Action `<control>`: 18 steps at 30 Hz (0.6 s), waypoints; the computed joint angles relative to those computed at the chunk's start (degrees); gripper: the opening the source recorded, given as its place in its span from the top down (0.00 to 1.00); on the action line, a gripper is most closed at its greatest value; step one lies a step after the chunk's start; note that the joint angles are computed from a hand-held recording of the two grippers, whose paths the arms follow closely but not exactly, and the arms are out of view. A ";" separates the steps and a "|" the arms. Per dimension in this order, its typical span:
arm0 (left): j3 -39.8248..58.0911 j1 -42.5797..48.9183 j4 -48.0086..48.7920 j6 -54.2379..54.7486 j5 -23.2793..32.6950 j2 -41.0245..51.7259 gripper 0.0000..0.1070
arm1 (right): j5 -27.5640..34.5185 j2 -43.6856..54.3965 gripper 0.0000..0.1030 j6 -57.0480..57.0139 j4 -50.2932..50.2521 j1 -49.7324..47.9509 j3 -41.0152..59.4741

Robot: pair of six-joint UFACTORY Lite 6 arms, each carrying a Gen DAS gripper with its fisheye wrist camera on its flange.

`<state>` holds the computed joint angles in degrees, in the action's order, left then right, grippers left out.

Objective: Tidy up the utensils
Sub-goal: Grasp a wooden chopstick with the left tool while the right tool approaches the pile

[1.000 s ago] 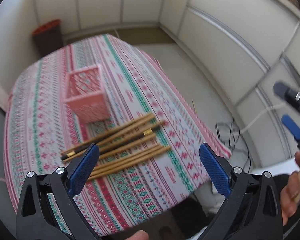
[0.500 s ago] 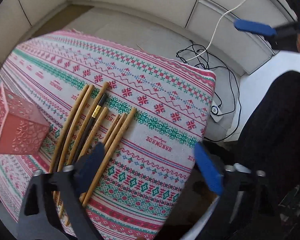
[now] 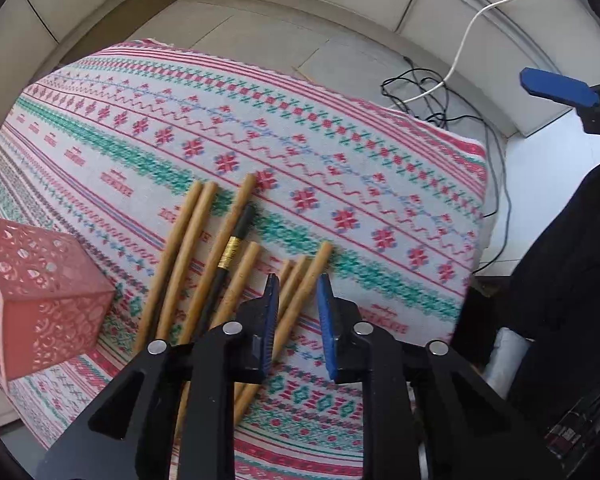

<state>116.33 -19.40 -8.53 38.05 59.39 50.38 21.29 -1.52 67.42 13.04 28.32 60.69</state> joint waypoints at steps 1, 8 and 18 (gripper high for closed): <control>1.40 0.35 0.76 0.23 0.49 0.88 0.83 | -0.12 0.35 0.06 -1.85 1.81 -0.26 -0.01; -7.01 1.24 1.68 4.87 -2.09 -4.07 0.87 | -0.39 1.43 0.06 -6.67 6.89 -0.98 -0.21; -10.63 0.40 0.04 8.84 -3.67 -7.32 0.85 | 0.27 2.06 0.06 -8.29 7.62 -1.31 0.10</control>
<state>105.70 -19.00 -8.49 46.89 55.72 43.06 21.56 0.54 59.13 20.66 27.01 60.80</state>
